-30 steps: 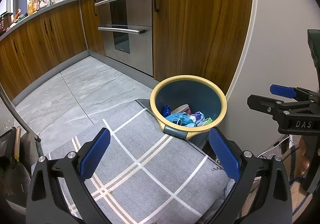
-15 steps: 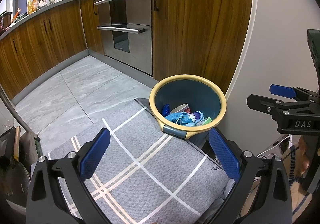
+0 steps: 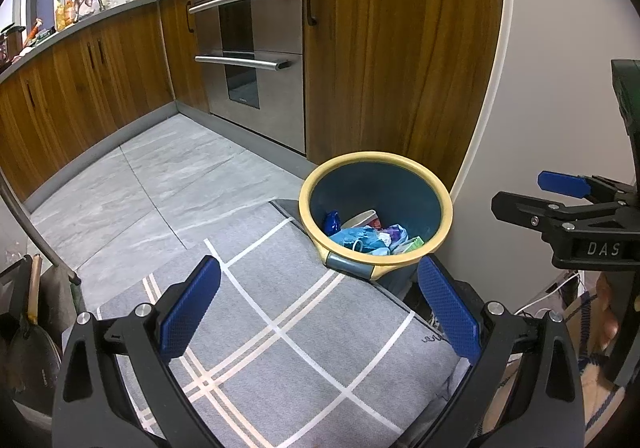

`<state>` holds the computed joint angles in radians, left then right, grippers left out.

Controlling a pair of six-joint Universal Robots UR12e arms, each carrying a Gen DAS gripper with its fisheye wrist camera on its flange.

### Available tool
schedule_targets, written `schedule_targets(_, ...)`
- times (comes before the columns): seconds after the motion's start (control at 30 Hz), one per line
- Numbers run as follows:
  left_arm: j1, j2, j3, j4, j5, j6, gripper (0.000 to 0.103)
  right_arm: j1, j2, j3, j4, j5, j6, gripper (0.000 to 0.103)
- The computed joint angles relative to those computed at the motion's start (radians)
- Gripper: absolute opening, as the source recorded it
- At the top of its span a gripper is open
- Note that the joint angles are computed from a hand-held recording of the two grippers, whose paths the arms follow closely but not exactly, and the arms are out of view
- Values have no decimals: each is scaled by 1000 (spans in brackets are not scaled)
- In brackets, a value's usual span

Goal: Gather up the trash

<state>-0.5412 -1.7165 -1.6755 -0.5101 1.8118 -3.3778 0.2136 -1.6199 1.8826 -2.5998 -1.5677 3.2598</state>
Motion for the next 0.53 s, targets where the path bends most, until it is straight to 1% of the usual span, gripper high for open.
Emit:
schedule_targets(0.2, 5, 2, -5, 15, -23, 6, 97, -1, 1, -2, 2, 1, -1, 98)
schedule_targets(0.27, 6, 5, -8, 10, -35, 9, 97, -2, -1, 1, 1, 1, 0, 98)
schedule_targets(0.53, 8, 7, -1, -30, -30, 6, 97, -1, -2, 4, 1, -1, 2, 98)
